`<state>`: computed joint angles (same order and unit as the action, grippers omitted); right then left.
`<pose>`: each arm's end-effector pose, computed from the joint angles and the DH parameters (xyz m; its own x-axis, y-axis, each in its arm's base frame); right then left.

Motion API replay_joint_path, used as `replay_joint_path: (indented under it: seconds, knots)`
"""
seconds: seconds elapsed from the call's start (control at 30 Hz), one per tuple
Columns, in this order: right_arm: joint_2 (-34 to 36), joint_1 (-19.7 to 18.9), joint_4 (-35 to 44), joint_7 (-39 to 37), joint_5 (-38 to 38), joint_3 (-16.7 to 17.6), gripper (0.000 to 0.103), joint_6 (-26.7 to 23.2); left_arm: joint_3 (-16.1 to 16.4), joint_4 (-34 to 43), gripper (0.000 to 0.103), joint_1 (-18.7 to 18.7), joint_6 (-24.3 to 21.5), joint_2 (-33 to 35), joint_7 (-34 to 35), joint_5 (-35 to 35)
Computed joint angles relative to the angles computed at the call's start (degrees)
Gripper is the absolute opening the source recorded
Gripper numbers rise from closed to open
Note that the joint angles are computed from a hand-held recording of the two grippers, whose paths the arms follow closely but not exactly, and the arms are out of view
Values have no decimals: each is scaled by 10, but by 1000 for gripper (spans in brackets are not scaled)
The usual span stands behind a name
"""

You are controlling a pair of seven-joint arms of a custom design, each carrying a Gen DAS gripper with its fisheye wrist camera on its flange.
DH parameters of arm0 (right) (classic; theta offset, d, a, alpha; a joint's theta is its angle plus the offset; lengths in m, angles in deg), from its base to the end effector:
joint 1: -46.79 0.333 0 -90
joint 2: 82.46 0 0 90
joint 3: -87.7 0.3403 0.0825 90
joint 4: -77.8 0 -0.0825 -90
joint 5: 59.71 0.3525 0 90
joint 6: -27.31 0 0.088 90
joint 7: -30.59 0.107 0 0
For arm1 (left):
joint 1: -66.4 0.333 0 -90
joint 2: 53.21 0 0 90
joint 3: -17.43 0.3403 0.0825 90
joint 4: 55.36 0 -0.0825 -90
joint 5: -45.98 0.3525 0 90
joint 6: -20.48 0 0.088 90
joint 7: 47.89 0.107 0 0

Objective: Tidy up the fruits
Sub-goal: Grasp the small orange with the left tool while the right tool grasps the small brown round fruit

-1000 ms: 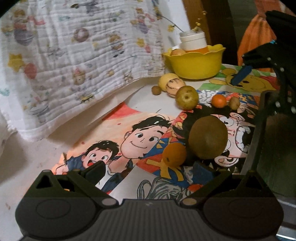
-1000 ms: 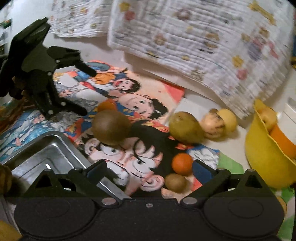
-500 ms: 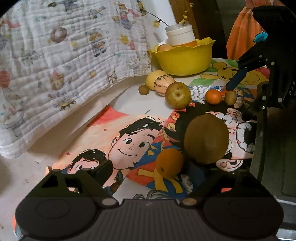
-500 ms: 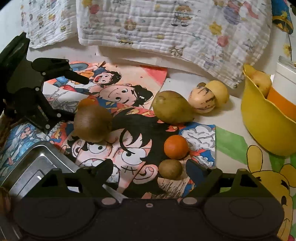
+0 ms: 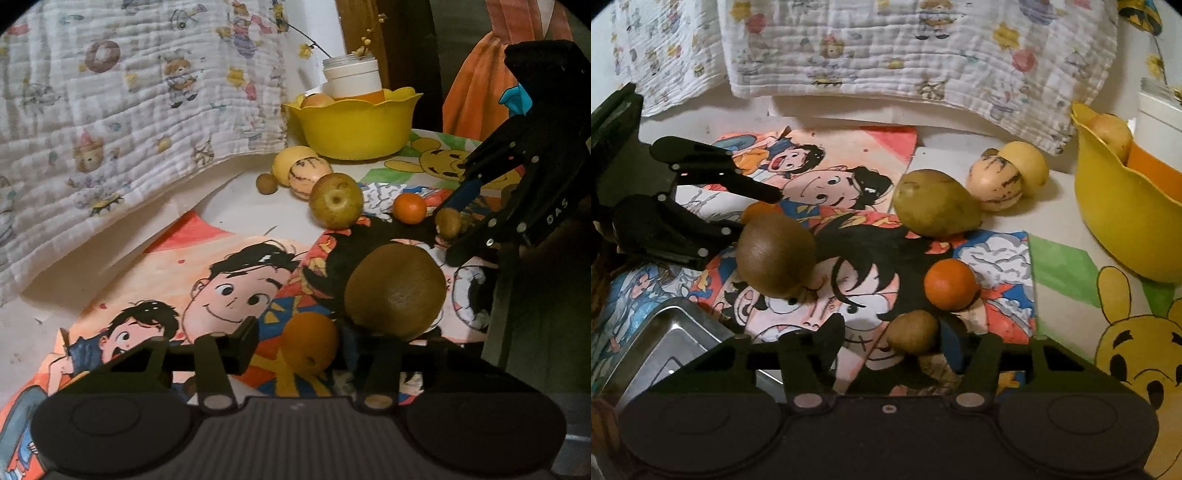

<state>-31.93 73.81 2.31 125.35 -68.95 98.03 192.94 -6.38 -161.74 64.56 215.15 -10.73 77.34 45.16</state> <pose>0.6473 0.4432 0.3258 0.5776 -0.8140 -0.0611 -0.6445 -0.4089 -0.6461 0.6399 -0.2427 0.2891 -0.6604 -0.7281 -0.1835 -0.3892 0.5409 -0.7456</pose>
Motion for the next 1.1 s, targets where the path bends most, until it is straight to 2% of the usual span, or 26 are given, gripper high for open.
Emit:
replay_joint_path:
  seconds: [0.1,0.3,0.43,0.57,0.83,0.93,1.0,1.1]
  knots:
    - [1,-1,1,-7,1,6,53,1,-16,-1,40,12,-7,2,1,8]
    - [-5,-1,-11,-10,3,9,53,7,-37,-10,36,26,-12,1,2,14]
    - [-11,-4,-23,-11,7,15,53,13,-30,-17,35,17,-5,-3,-2,9]
    - [-17,-3,-36,-4,8,14,50,23,-16,-23,36,3,0,-10,-10,0]
    - [-13,2,-35,-1,-5,9,35,38,-1,-34,36,-12,8,-20,-20,-3]
    - [-8,5,-26,0,-9,6,29,38,16,-40,36,-29,15,-26,-22,-10]
    - [-5,3,-23,-5,-12,8,29,40,26,-44,35,-40,18,-31,-24,-14]
    - [-2,2,-23,-8,-14,10,29,49,62,-51,35,-78,25,-41,-26,-35]
